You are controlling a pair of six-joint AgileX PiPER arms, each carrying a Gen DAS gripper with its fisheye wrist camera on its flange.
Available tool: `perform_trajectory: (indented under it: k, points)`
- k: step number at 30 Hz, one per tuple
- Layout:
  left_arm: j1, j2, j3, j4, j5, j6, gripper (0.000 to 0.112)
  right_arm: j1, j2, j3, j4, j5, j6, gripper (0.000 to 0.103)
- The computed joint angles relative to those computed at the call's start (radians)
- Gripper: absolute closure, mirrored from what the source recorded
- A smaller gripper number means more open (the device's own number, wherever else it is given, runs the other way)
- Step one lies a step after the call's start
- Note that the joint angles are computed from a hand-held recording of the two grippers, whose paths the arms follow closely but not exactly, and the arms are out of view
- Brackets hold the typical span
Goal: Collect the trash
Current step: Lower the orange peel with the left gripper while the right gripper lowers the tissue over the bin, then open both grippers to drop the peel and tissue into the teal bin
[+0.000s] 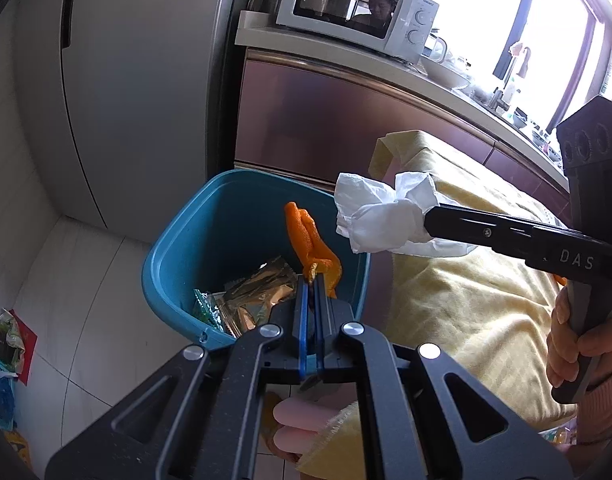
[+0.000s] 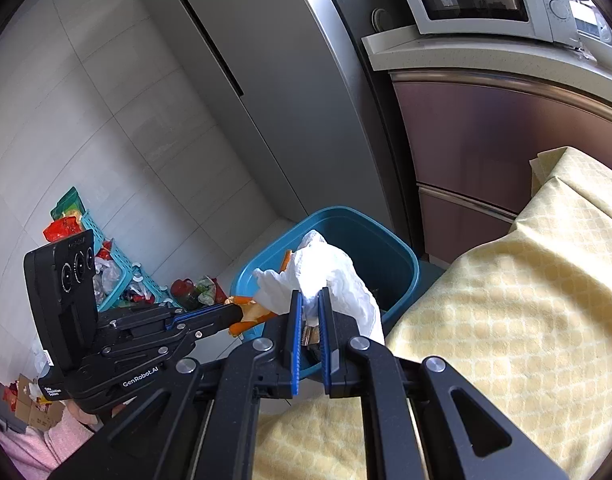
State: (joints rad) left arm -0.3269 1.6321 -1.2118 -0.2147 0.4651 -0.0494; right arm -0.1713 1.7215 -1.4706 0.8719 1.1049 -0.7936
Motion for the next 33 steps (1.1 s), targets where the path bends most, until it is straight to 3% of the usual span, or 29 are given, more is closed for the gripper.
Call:
perform_trajectory:
  k: [33]
  points:
    - [0.038,0.145,-0.097,0.014,0.016,-0.062,0.109,0.162,0.146,-0.145,-0.156,-0.060,0.169,0.094]
